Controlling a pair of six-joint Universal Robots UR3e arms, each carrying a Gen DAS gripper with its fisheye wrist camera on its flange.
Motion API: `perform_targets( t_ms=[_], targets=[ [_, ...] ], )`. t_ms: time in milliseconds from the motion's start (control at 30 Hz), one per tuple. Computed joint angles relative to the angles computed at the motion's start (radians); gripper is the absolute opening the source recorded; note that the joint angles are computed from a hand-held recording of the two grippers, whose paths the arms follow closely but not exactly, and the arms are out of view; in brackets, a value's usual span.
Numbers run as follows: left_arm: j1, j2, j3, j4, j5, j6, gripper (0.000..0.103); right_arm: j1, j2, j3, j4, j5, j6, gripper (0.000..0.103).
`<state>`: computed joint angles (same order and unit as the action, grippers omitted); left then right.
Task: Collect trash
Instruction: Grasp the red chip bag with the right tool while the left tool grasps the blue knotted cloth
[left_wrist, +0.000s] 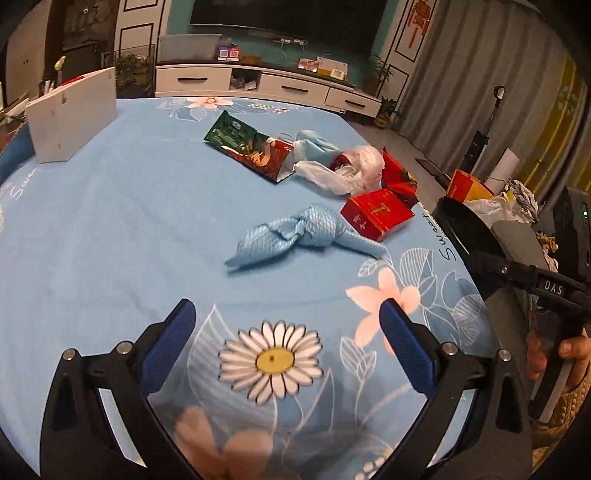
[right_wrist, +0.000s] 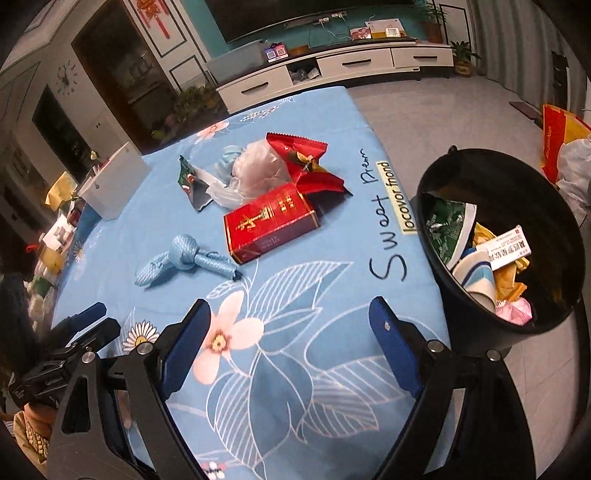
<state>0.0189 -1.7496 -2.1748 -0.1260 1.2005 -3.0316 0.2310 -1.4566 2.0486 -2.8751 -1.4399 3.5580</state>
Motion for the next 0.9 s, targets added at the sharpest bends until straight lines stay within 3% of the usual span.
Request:
perform_targets(
  t_ms=[400,667,800,900],
  targets=[
    [-0.100,-0.274,0.366,-0.107,0.022,0.089,0.099,-0.033,0.104,-0.094,-0.010,-0.001,-0.018,0.086],
    [-0.147,-0.429,0.584,-0.210,0.048,0.117,0.098,-0.035,0.230,-0.229,-0.060,-0.067,-0.073,0.086],
    [-0.152,-0.462,0.630,-0.250,0.034,0.149,0.076,-0.052,0.311,-0.317,-0.080,-0.065,-0.091,0.086],
    [-0.155,-0.481,0.652,-0.262,0.038,0.175,0.066,-0.058,0.380,-0.392,-0.080,-0.075,-0.109,0.085]
  ],
)
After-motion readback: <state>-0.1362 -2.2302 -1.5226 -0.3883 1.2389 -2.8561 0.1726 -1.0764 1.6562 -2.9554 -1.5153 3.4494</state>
